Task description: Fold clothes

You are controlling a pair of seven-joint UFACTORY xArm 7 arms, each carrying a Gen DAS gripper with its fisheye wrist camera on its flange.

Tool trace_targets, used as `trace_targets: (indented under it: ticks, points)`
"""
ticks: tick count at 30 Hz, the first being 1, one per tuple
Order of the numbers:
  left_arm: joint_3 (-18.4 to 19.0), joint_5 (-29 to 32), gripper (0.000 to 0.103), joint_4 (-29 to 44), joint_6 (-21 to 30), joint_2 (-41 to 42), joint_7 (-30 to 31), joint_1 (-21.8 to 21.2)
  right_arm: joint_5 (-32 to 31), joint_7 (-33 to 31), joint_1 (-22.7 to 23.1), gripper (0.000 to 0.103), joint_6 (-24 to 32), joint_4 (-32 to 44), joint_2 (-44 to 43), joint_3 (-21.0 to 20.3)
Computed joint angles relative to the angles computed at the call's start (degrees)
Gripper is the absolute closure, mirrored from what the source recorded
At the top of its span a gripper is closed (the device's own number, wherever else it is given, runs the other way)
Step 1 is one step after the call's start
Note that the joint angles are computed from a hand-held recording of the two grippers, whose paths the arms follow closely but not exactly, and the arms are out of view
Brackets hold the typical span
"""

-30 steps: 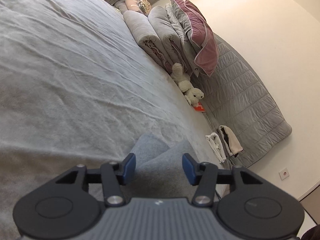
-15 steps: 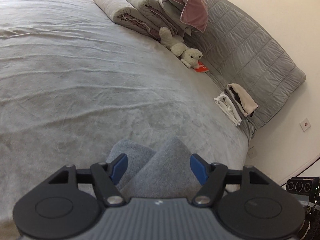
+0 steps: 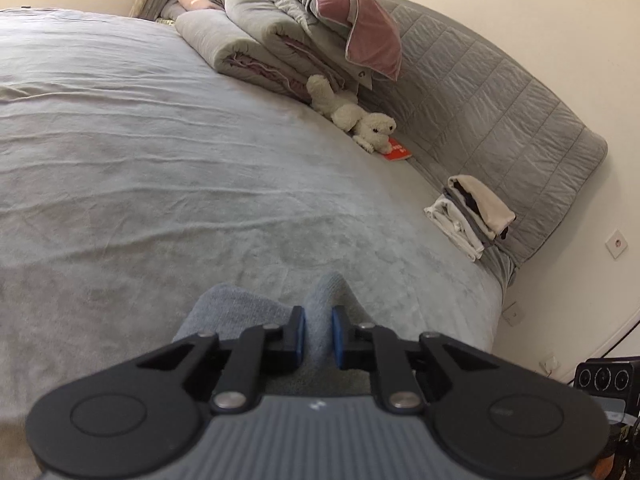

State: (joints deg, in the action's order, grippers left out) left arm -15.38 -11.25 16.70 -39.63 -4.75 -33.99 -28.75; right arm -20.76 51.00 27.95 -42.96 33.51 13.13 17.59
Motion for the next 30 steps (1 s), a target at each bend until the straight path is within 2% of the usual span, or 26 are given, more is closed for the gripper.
trace_targets:
  ticks: [4,6,8,14,16,19,20,22,23,25,26,27,30]
  points:
    - [-2.5,-8.7,0.09,-2.3,-5.4,-1.8,1.5,-1.4,1.6,-4.0,0.9,0.088,-1.4,0.2,-0.7,-0.5]
    - [-2.9,-11.2,0.089,-2.1,-6.1,-2.3,2.6,-1.6,1.2,-5.1,0.6,0.088,-1.0,1.9,-0.3,-0.8]
    - [-3.2,-14.1,0.089,-0.5,-4.7,-2.0,4.7,-1.4,0.1,-5.1,-0.1,0.088,-0.2,4.0,0.6,-1.0]
    - [-3.1,-24.4,0.089,4.9,1.5,3.0,11.6,-1.6,-10.3,2.9,-6.5,0.088,4.7,12.1,7.4,0.6]
    - [-2.6,-27.8,0.088,6.9,3.0,5.4,14.3,-2.4,-11.3,3.8,-7.4,0.087,5.9,13.1,9.0,1.0]
    - [-2.0,-33.9,0.079,8.7,3.6,6.7,19.1,-4.6,-10.4,3.1,-7.8,0.076,6.3,11.9,8.1,1.0]
    - [-2.1,-37.6,0.076,9.2,3.5,6.2,21.6,-5.6,-10.1,2.6,-7.8,0.072,6.4,11.3,7.1,0.8]
    - [-3.3,-47.0,0.07,10.1,0.9,5.4,28.2,-7.8,-7.6,-0.4,-6.7,0.072,6.1,9.8,4.8,-0.2]
    - [-4.2,-51.8,0.07,10.8,-2.1,5.5,31.9,-9.0,-5.1,-3.1,-5.4,0.072,5.7,9.1,3.7,-1.1]
    - [-5.7,-57.1,0.073,11.5,-9.6,6.7,36.3,-11.6,1.5,-10.4,-2.1,0.071,4.5,8.5,2.4,-2.8]
    - [-6.3,-58.7,0.085,11.7,-13.2,7.3,37.8,-12.8,4.6,-14.0,-0.6,0.072,4.1,8.7,2.3,-3.3]
    - [-6.7,-58.7,0.089,11.7,-16.1,8.2,38.2,-13.9,7.1,-17.5,0.8,0.072,3.8,9.4,2.6,-3.6]
    - [-7.5,-59.3,0.09,12.4,-20.3,11.0,38.9,-16.7,13.5,-27.0,5.0,0.072,3.9,12.9,5.3,-4.1]
